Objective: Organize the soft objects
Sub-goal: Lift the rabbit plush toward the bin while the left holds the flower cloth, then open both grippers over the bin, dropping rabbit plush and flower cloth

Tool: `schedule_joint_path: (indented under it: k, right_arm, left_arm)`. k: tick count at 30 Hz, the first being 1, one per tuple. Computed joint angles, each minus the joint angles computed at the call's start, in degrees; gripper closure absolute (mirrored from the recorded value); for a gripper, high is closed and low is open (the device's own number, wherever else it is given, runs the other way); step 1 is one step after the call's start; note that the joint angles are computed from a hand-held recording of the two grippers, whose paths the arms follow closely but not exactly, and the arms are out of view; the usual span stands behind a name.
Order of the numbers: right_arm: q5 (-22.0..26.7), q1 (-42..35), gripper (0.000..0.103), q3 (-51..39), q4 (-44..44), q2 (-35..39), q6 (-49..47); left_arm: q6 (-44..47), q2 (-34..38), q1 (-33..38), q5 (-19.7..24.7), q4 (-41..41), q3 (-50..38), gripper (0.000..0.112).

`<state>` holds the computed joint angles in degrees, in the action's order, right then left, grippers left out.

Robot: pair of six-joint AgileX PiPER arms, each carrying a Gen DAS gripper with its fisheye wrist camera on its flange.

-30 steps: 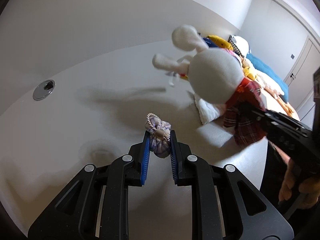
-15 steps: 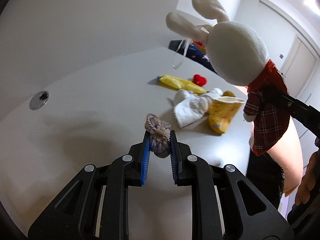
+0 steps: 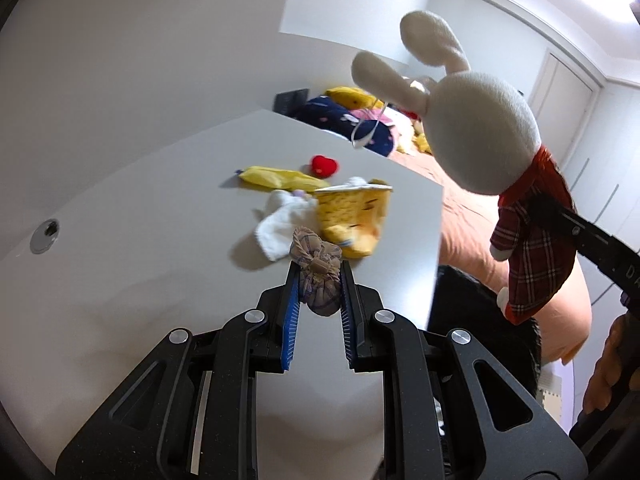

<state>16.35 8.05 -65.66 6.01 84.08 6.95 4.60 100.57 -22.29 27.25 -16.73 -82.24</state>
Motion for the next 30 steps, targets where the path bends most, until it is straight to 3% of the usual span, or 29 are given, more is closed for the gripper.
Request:
schedule_joint_path:
  k: [13, 22, 30]
  right_arm:
    - [-2.3, -9.43, 0.083, 14.84, 10.07, -12.36, -8.78]
    - [-1.06, -16.36, 0.082, 21.05, 15.72, -18.76, -14.5]
    - [0.12, -21.79, 0.082, 23.83, 14.52, -21.44, -13.56]
  left_arm:
    - [-5.12, 1.37, -9.83, 1.28, 5.51, -3.31, 0.094]
    - [-2.58, 5.32, -13.77, 2.42, 3.48, -7.69, 0.094]
    - [-0.43, 10.13, -17.14, 5.77, 1.7, -14.16, 0.094]
